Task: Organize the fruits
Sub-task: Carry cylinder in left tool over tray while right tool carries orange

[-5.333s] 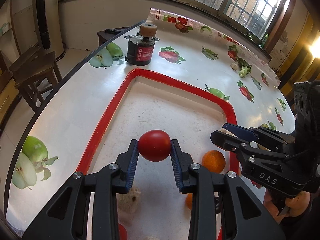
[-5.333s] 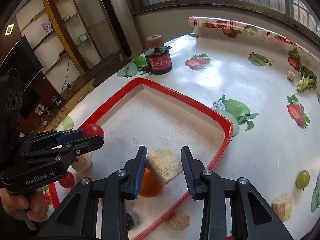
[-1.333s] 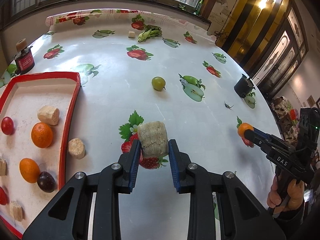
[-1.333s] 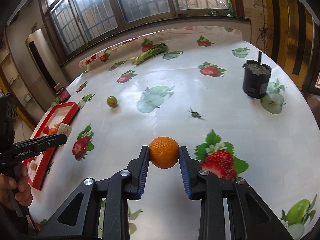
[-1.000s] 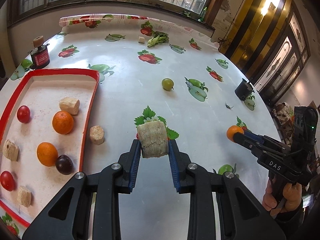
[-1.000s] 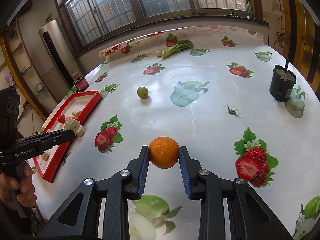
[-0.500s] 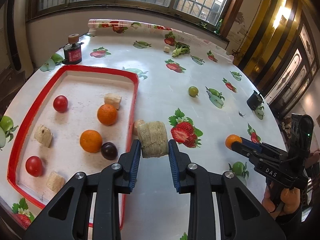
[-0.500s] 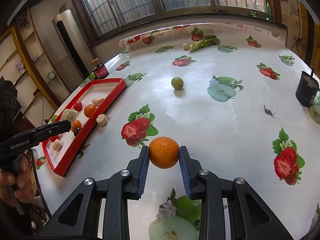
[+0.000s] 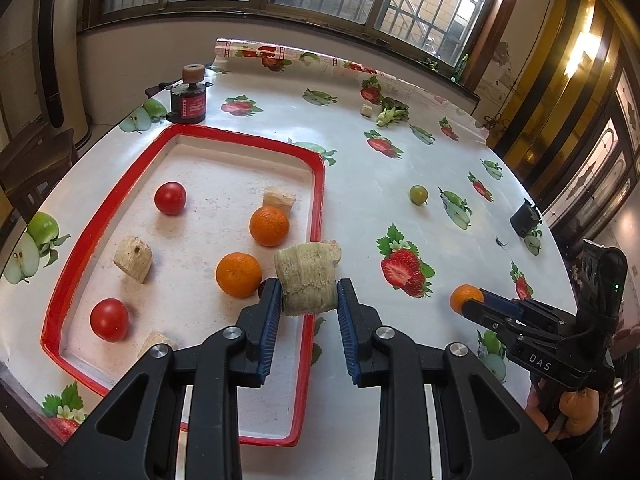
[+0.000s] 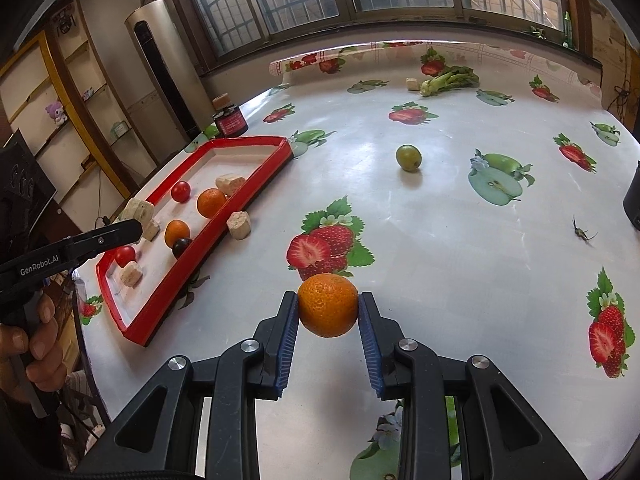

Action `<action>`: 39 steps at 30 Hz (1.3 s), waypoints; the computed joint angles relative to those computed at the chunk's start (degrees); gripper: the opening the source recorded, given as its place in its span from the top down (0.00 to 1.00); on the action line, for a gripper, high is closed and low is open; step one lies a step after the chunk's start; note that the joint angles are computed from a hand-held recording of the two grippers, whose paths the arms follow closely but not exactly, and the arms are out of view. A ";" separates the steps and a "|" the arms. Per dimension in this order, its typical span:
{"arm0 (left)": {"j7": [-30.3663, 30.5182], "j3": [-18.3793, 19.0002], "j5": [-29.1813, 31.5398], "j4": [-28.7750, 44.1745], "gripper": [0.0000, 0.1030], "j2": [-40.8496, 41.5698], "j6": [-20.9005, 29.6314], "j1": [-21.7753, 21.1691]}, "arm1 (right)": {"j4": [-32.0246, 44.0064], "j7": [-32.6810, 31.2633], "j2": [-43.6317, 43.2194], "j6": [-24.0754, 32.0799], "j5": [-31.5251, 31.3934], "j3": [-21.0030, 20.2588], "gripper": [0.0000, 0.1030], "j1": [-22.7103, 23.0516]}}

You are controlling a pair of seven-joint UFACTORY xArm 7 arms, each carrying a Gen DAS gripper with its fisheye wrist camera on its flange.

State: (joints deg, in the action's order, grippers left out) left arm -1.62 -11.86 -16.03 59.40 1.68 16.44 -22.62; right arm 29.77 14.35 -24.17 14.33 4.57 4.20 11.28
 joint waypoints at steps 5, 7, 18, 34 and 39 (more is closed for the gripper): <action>-0.44 0.43 0.05 -1.14 0.75 -0.89 -0.15 0.37 | 1.42 -0.76 1.69 0.06 0.34 0.03 0.70 1.12; 0.03 0.69 -0.77 -1.91 0.75 -1.52 -0.24 0.61 | 2.09 -1.06 2.47 -0.04 0.51 0.14 0.70 1.55; 0.65 2.04 -2.05 -5.40 0.75 -3.85 -0.59 1.52 | 7.45 -3.75 7.89 -0.96 2.04 0.84 0.70 4.57; 4.85 3.33 -7.77 -8.90 0.75 -4.99 -0.16 1.56 | 17.42 -9.60 17.74 -1.38 6.10 2.49 0.70 7.27; 5.10 3.02 -8.31 -7.79 0.75 -3.41 0.19 1.86 | 21.86 -10.46 21.51 -1.33 6.07 2.98 0.70 6.56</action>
State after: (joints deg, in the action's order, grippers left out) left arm 3.48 -8.85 -24.34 51.60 -1.74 16.63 -20.77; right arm 51.62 3.89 -2.66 13.00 10.64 7.18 17.84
